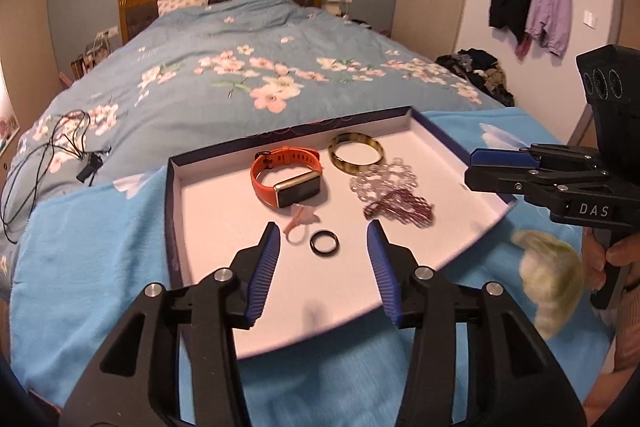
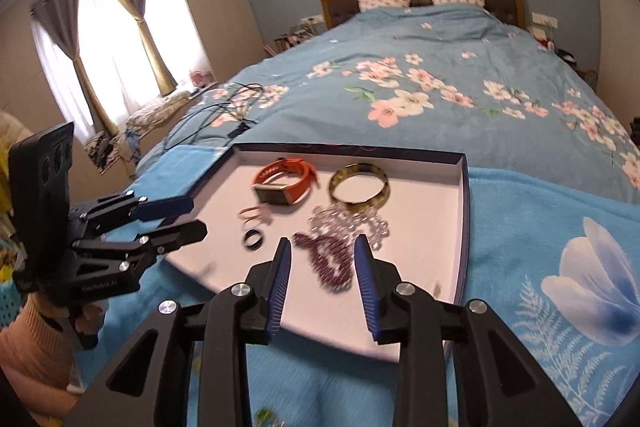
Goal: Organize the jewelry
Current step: 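Open both tools to drop the black ring and purple bracelet in the box, then grasp the green hair tie with the left tool while the right tool grasps the green ring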
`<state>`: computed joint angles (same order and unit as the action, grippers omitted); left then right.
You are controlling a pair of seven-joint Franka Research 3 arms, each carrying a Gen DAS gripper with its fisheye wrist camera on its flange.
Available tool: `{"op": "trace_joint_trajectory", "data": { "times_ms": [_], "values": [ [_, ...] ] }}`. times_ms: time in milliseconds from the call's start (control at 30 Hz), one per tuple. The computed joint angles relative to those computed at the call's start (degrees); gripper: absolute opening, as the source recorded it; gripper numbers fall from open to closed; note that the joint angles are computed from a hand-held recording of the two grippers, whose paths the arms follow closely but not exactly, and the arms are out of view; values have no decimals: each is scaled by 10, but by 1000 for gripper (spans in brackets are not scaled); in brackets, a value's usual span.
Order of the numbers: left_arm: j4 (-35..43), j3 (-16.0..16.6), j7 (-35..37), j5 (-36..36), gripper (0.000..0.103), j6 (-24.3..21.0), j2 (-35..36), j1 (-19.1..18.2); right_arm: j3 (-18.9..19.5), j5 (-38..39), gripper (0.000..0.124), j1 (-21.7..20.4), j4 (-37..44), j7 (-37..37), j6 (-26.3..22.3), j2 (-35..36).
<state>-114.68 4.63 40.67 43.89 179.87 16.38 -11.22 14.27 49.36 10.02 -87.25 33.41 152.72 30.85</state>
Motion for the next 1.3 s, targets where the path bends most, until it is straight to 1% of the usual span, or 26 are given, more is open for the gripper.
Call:
{"op": "trace_joint_trajectory", "data": {
  "times_ms": [100,133,167,200,267,333,400,433,533,600,667,700,733,767,800,933,1033,1100,1133,1167,1200,1233,1267,1300],
  "values": [
    [-40,42,-50,50,46,24,-32,-37,15,33,31,-18,-54,-51,-1,-39],
    [-52,43,-59,61,47,30,-40,-37,13,39,31,-18,-69,-62,-5,-49],
    [-67,35,-59,64,47,37,-50,-30,11,44,31,-16,-83,-72,-6,-58],
    [-78,43,-74,80,47,39,-58,-38,7,46,31,-13,-99,-81,-6,-68],
    [-103,31,-80,91,47,44,-72,-28,-4,41,31,-2,-127,-92,0,-84],
    [-116,37,-117,128,47,42,-82,-37,-11,38,31,5,-147,-98,0,-95],
    [-130,17,-119,130,47,46,-86,-19,-17,35,31,11,-164,-101,1,-104],
    [-133,18,-135,145,47,48,-88,-21,-20,34,31,14,-173,-104,3,-109],
    [-153,-15,-117,125,47,54,-93,7,-25,34,31,20,-195,-105,10,-119],
    [-164,-24,-108,110,47,58,-95,13,-27,38,31,21,-206,-109,8,-124],
    [-168,0,-137,134,48,62,-97,-9,-29,43,31,21,-217,-111,8,-129],
    [-171,-8,-130,125,48,65,-97,-1,-30,45,31,22,-221,-109,8,-131],
    [-173,-6,-129,124,48,69,-97,-3,-32,44,31,24,-225,-108,10,-133],
    [-174,14,-147,141,48,72,-98,-22,-34,42,31,26,-231,-106,17,-135],
    [-174,23,-157,152,48,72,-99,-31,-35,40,31,28,-235,-105,22,-137],
    [-176,21,-163,159,48,73,-99,-34,-32,39,31,34,-237,-111,35,-136],
    [-183,-8,-130,126,48,73,-101,-13,-28,35,31,38,-231,-115,40,-132],
    [-189,-21,-107,103,48,75,-101,-6,-30,21,31,45,-225,-107,47,-126],
    [-191,-21,-97,94,48,75,-101,-8,-31,14,31,47,-222,-100,48,-123],
    [-191,-9,-96,95,48,74,-102,-21,-34,0,29,51,-218,-86,50,-118],
    [-192,-6,-91,92,48,74,-102,-26,-35,-10,27,52,-216,-78,52,-115],
    [-194,-15,-78,80,48,74,-102,-20,-36,-19,20,53,-213,-69,53,-113],
    [-196,-15,-70,73,49,74,-102,-22,-33,-20,15,50,-212,-68,51,-112],
    [-198,-20,-59,63,50,73,-102,-20,-29,-18,13,46,-212,-70,48,-112]
  ]
}}
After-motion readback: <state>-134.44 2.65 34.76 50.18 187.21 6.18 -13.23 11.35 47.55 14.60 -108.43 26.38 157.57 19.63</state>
